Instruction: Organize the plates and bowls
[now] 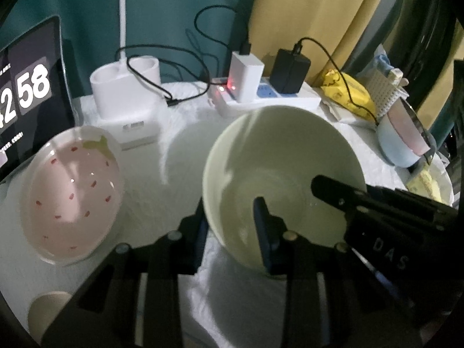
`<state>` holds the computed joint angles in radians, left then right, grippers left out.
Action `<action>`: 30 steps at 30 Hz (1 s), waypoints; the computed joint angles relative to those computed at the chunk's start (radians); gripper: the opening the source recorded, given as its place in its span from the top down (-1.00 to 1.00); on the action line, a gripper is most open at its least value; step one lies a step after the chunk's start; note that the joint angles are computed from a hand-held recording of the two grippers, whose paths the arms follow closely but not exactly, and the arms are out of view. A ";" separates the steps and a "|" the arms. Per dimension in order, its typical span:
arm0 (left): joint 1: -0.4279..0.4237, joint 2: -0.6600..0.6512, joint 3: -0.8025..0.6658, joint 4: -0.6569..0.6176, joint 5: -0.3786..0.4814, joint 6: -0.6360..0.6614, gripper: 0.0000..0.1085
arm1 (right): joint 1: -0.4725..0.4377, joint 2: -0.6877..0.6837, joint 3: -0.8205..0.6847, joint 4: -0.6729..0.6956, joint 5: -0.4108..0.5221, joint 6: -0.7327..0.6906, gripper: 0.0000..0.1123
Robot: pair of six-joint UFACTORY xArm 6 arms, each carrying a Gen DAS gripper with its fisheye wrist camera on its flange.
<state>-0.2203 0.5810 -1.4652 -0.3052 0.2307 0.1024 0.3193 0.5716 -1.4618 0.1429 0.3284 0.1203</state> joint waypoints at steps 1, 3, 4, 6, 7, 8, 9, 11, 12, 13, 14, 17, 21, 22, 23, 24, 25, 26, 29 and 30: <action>0.001 -0.008 0.010 -0.002 -0.008 0.002 0.43 | 0.001 -0.006 0.006 0.003 -0.007 -0.006 0.62; 0.001 -0.020 0.024 -0.011 -0.020 0.007 0.43 | 0.002 -0.018 0.018 0.013 -0.018 -0.019 0.62; 0.000 -0.025 0.030 -0.014 -0.025 0.008 0.43 | 0.003 -0.023 0.022 0.012 -0.021 -0.020 0.62; 0.000 -0.036 0.042 -0.017 -0.034 0.011 0.43 | 0.006 -0.033 0.031 0.008 -0.029 -0.016 0.62; 0.000 -0.042 0.049 -0.021 -0.038 0.013 0.43 | 0.007 -0.038 0.037 0.003 -0.035 -0.012 0.62; -0.001 -0.048 0.056 -0.025 -0.044 0.015 0.43 | 0.008 -0.043 0.040 -0.004 -0.038 -0.007 0.62; -0.001 -0.053 0.063 -0.024 -0.049 0.015 0.43 | 0.009 -0.049 0.046 -0.006 -0.042 -0.006 0.62; -0.002 -0.066 0.080 -0.018 -0.064 0.012 0.43 | 0.011 -0.058 0.053 -0.008 -0.048 -0.004 0.62; -0.003 -0.072 0.087 -0.017 -0.070 0.012 0.43 | 0.012 -0.064 0.059 -0.010 -0.052 -0.003 0.62; -0.003 -0.078 0.094 -0.017 -0.075 0.014 0.43 | 0.013 -0.069 0.064 -0.012 -0.056 0.000 0.62; -0.004 -0.084 0.102 -0.018 -0.081 0.016 0.43 | 0.013 -0.076 0.070 -0.018 -0.061 0.005 0.62; -0.008 -0.105 0.127 -0.014 -0.100 0.012 0.43 | 0.015 -0.095 0.090 -0.031 -0.074 0.015 0.62; -0.012 -0.131 0.152 -0.027 -0.114 0.023 0.43 | 0.016 -0.120 0.113 -0.037 -0.086 0.022 0.62; -0.013 -0.139 0.160 -0.033 -0.118 0.028 0.43 | 0.017 -0.127 0.119 -0.037 -0.089 0.022 0.62; -0.014 -0.146 0.168 -0.037 -0.122 0.032 0.43 | 0.017 -0.134 0.127 -0.038 -0.093 0.022 0.62; -0.015 -0.153 0.175 -0.042 -0.126 0.036 0.43 | 0.017 -0.141 0.134 -0.041 -0.097 0.025 0.62; -0.016 -0.161 0.181 -0.051 -0.128 0.044 0.43 | 0.018 -0.149 0.141 -0.043 -0.100 0.028 0.62; -0.017 -0.168 0.187 -0.058 -0.130 0.050 0.43 | 0.019 -0.156 0.147 -0.046 -0.102 0.032 0.62; -0.020 -0.191 0.208 -0.060 -0.137 0.052 0.43 | 0.020 -0.177 0.167 -0.054 -0.112 0.040 0.62; -0.020 -0.199 0.217 -0.059 -0.137 0.050 0.43 | 0.021 -0.185 0.174 -0.057 -0.116 0.042 0.62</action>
